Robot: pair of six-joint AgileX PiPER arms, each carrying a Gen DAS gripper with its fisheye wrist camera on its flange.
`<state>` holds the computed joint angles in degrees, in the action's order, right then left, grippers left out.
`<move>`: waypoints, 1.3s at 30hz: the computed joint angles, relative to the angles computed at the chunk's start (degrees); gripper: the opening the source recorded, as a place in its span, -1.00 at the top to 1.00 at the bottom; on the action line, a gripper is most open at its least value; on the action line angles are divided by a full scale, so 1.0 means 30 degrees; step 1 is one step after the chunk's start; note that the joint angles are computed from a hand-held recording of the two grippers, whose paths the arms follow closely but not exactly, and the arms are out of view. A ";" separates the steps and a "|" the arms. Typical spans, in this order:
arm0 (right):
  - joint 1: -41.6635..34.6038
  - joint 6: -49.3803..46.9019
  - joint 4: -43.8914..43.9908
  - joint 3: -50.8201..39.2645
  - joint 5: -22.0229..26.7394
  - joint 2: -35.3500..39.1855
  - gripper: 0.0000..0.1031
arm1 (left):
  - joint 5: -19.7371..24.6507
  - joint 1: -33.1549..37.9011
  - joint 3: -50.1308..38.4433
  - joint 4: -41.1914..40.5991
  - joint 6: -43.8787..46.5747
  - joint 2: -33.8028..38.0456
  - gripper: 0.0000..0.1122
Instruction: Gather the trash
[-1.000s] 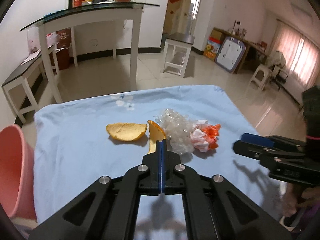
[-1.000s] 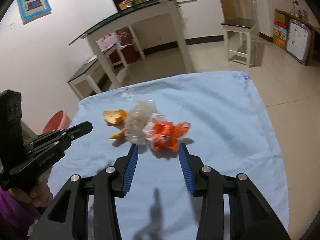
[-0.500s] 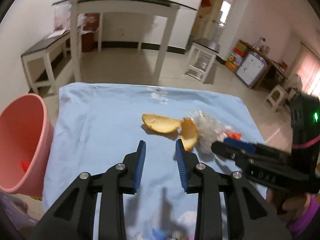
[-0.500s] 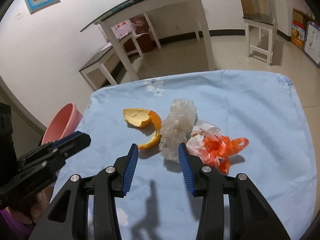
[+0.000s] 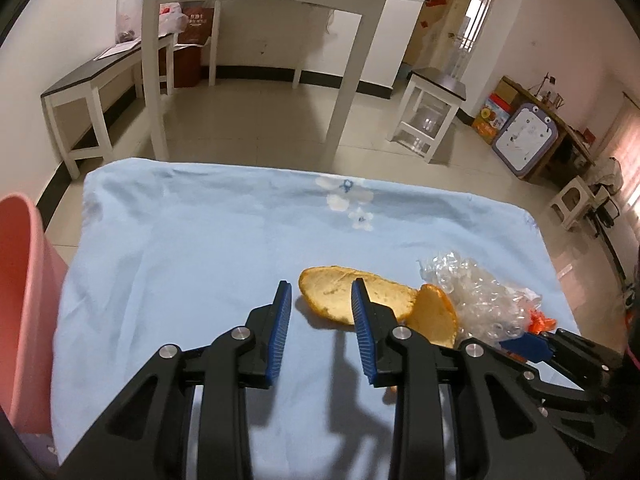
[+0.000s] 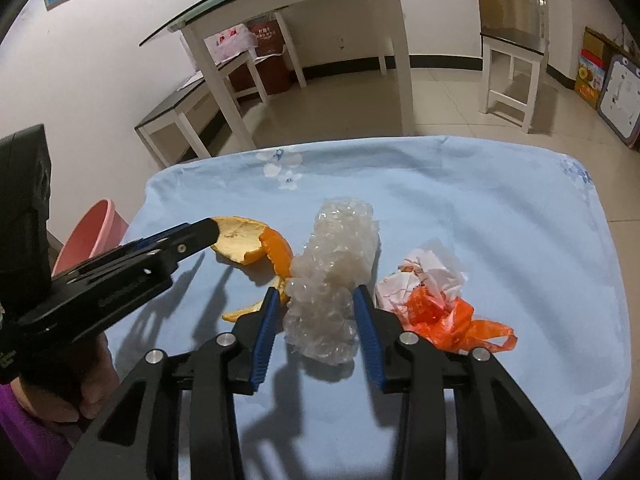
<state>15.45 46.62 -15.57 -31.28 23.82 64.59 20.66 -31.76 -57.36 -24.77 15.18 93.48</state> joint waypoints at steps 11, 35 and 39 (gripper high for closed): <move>-0.0291 0.0652 -0.0222 0.0505 -0.0064 -0.0925 0.46 | -0.0301 0.0532 0.0603 -0.2641 0.2368 -0.0619 0.94; 1.3064 1.4117 -0.9757 -0.0154 1.0607 -0.7332 0.51 | 0.3067 0.4864 0.4811 -0.3697 0.4707 -0.9972 0.99; 1.3733 1.4514 -0.9816 -0.0076 1.0433 -0.6639 0.51 | 0.3797 0.6549 0.4634 -0.4955 0.5566 -0.8770 0.59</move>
<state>56.65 90.16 -45.01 -31.51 55.11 44.67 32.05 -12.12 -43.46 -39.63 31.87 67.17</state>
